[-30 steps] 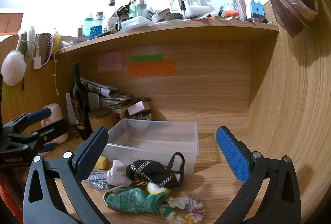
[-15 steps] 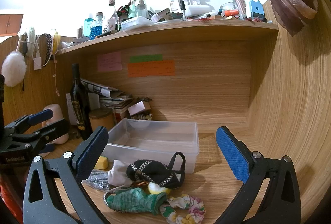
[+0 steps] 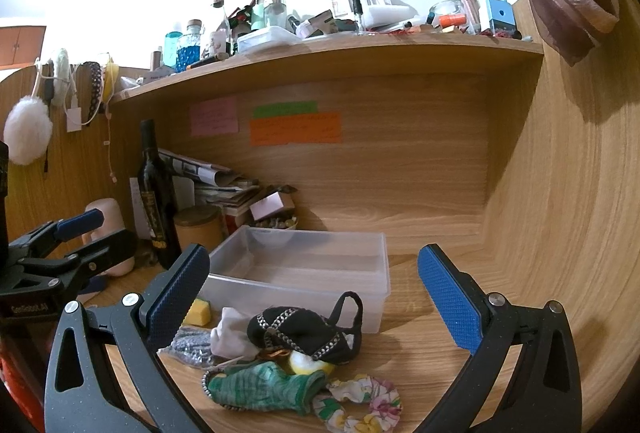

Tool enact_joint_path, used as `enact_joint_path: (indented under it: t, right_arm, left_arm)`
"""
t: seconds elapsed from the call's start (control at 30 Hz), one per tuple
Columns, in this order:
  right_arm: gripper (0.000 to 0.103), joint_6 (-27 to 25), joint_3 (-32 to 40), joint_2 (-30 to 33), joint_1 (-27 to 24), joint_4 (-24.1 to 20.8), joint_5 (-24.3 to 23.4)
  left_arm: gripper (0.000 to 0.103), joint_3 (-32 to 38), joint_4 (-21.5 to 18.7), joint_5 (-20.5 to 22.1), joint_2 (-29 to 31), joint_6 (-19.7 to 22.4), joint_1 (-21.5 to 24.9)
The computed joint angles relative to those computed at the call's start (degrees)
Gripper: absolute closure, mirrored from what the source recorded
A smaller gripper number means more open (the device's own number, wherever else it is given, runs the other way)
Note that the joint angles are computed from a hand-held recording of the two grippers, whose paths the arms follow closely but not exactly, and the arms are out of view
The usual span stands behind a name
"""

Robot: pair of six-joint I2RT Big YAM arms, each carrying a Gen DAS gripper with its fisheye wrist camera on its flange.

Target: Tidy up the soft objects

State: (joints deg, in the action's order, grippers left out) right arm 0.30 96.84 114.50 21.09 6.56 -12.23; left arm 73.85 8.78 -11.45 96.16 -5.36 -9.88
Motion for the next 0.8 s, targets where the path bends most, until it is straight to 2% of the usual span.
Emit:
enact_joint_path:
  t: [0.33, 0.5, 0.6, 0.67, 0.8]
  right_arm:
    - [0.0, -0.65, 0.01, 0.4, 0.1, 0.37, -0.27]
    - [0.0, -0.51, 0.43, 1.07, -0.61, -0.78, -1.89]
    - [0.001, -1.01, 1.28, 1.99, -1.22, -3.42, -1.24]
    - [0.011, -1.05, 2.45, 2.93, -1.79, -6.55, -1.52]
    - [0.016, -2.13, 3.94, 4.27, -2.51, -11.58, -0.96]
  left_arm:
    - [0.0, 0.36, -1.67, 1.4, 0.85, -1.07, 0.35]
    - [0.0, 0.56, -3.96, 2.19, 1.8, -1.71, 0.84]
    - [0.001, 1.04, -6.39, 2.77, 2.83, -3.5, 1.12]
    - [0.011, 1.69, -8.4, 4.2, 3.55, -4.1, 1.43]
    - [0.015, 2.88, -12.5, 4.14, 5.49, -5.6, 2.2]
